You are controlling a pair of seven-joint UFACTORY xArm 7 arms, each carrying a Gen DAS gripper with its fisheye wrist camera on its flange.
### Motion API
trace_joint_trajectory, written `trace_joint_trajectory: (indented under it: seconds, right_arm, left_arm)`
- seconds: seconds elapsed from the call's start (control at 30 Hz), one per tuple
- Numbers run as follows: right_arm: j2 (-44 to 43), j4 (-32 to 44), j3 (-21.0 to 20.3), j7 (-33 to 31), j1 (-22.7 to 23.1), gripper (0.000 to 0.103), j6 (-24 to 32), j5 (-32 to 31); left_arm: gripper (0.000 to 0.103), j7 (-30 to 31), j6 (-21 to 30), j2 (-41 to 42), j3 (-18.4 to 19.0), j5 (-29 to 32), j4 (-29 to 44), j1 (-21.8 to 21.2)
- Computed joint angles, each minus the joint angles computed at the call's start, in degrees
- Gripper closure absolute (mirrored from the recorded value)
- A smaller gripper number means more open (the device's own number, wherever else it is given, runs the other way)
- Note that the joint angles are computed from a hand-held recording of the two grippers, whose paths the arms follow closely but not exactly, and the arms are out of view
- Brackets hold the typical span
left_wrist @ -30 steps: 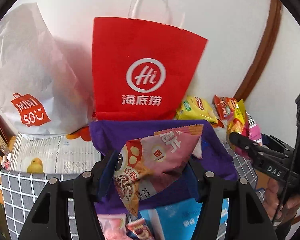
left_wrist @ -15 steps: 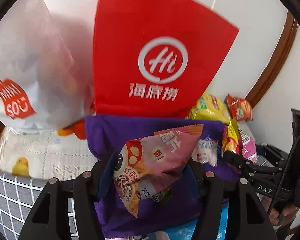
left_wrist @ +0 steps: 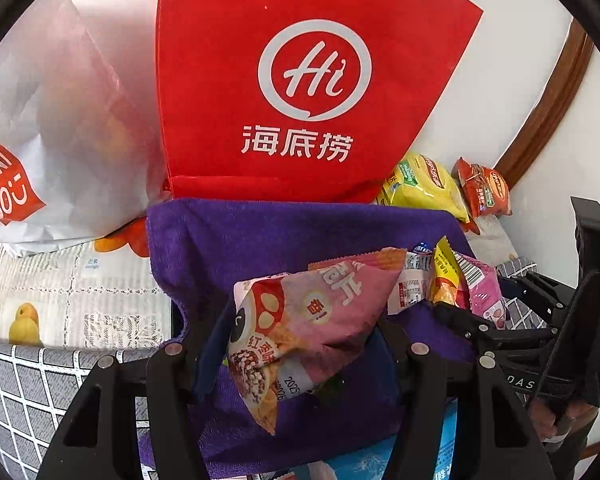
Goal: Organize snacks
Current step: 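Lower both packets onto the purple towel and open both tools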
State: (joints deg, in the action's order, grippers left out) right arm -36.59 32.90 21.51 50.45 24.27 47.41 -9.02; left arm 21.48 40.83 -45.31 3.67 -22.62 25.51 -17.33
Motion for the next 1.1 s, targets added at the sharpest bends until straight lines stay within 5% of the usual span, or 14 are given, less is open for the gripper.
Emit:
trace_joint_trajectory:
  seconds: [1.1]
  right_arm:
    - [-1.53, 0.40, -0.22, 1.64, -0.89, 0.032, 1.79, 0.05]
  left_arm:
    - [0.041, -2.00, 0.24, 1.67, -1.05, 1.86, 0.03, -0.28]
